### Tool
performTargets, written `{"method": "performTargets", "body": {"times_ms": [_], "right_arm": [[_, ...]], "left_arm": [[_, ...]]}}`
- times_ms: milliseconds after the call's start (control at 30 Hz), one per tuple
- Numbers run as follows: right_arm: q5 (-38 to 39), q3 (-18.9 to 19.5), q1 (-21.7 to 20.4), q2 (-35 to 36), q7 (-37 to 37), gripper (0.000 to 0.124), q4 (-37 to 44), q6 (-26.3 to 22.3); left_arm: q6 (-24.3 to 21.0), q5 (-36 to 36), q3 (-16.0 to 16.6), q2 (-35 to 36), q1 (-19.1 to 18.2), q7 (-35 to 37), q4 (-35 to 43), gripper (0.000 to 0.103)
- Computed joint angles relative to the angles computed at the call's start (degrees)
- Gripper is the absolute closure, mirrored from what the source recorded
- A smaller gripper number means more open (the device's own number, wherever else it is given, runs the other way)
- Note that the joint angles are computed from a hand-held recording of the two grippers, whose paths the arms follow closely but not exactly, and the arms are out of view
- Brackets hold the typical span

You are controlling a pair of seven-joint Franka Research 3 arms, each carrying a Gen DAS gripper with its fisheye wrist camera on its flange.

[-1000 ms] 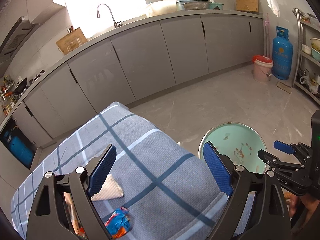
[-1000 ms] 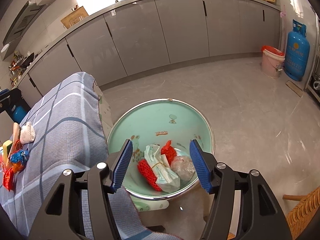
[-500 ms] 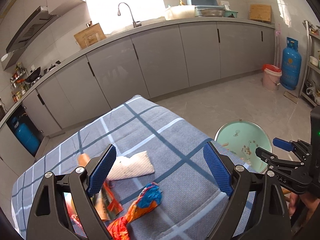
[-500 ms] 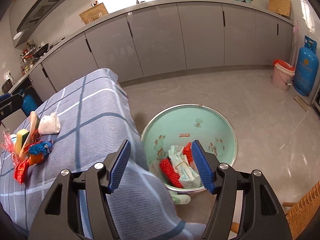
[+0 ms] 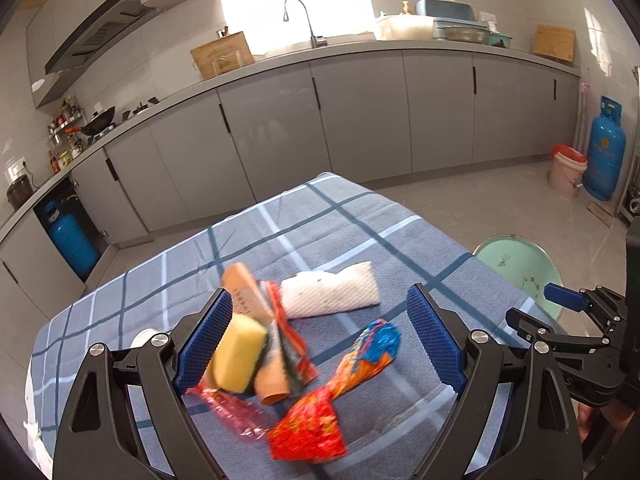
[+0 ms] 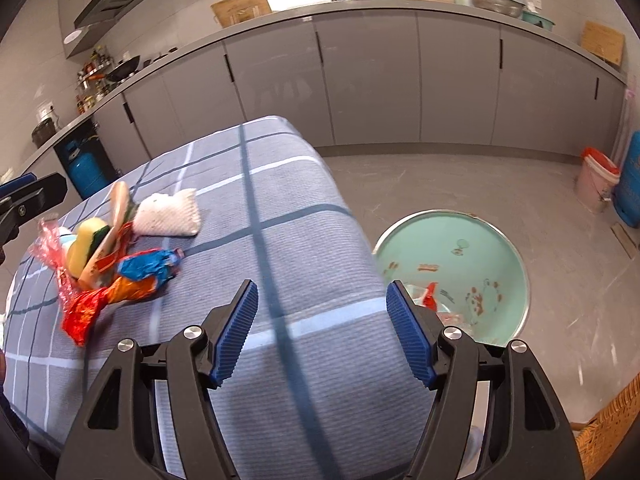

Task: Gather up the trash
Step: 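Move both open tools back over the trash on the table, then grasp the pink plastic bag with the left tool while the right tool grasps the twisted orange-blue bag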

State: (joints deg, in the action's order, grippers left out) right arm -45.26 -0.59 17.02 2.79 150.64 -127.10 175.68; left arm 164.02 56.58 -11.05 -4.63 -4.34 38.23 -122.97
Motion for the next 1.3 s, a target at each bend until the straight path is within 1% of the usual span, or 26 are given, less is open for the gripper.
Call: {"method": "performTargets", "body": {"times_ms": [100,167,300,367,500,633,767,833,933,967,1033,1067,1100,1133,1200,1300], "right_arm": [[2.2,1.2,0.9,0.1,-2.1,0.053,0.6,-0.6],[2.1,1.6,1.7,0.2,-2.0,0.051,1.1,-1.3],[7.0,3.0,3.2,0.2,-6.0,0.050,1.5,-2.3],[11.2,4.0,3.9,0.4,-9.3,0.049,1.7,-2.5],[14.9,4.7,6.1,1.6,-12.7,0.048,3.7,-3.7],[20.7,5.6,8.7,4.5,-18.5,0.046,7.7,-5.2],[20.1,3.5,13.3,8.5,-19.3,0.046,13.2,-7.0],[20.9,2.7,14.8,10.1,-19.9,0.046,15.2,-7.7],[23.2,2.1,16.2,12.0,-21.6,0.046,17.3,-9.5],[25.1,2.7,15.9,12.4,-23.1,0.047,17.7,-10.1],[29.9,4.3,14.7,12.9,-27.3,0.053,17.8,-10.4],[31.7,4.7,14.4,13.1,-29.3,0.062,17.9,-10.8],[33.5,5.3,14.1,13.3,-31.4,0.075,18.0,-11.2],[35.9,6.3,13.4,13.3,-34.2,0.081,18.0,-11.7],[37.2,5.7,14.2,13.0,-35.9,0.093,17.4,-11.4],[38.0,4.9,15.1,12.0,-37.3,0.102,16.0,-10.4]], "left_arm": [[0.0,-0.2,0.7,-2.4,1.1,0.1,-2.5,0.015],[-0.3,-1.6,1.2,-4.4,2.1,1.2,-4.7,0.015],[-1.4,-1.7,1.6,-9.1,5.3,1.3,-9.3,0.015],[-1.8,-2.5,1.9,-10.9,6.9,1.6,-11.4,0.014],[-3.1,-5.8,2.5,-14.1,9.1,4.0,-15.6,0.014],[-3.3,-8.9,3.4,-16.0,11.5,5.5,-18.9,0.014],[-2.7,-10.3,3.3,-15.8,13.8,5.6,-19.9,0.014],[-1.5,-10.7,3.5,-15.6,14.6,5.7,-20.3,0.013],[-0.1,-10.6,3.2,-15.1,15.7,5.8,-20.5,0.014],[0.2,-10.8,3.2,-14.9,15.9,5.9,-20.4,0.013],[1.2,-11.7,3.4,-14.2,15.9,6.4,-20.2,0.014],[1.4,-12.0,3.3,-13.7,15.9,6.6,-19.8,0.014],[1.7,-12.5,3.4,-13.2,15.7,7.0,-19.5,0.014],[1.9,-12.9,3.4,-12.9,15.5,7.5,-19.4,0.014],[2.3,-13.9,3.4,-12.2,14.9,8.7,-19.0,0.014],[2.6,-14.3,2.9,-11.6,14.4,9.2,-18.3,0.014]]}}
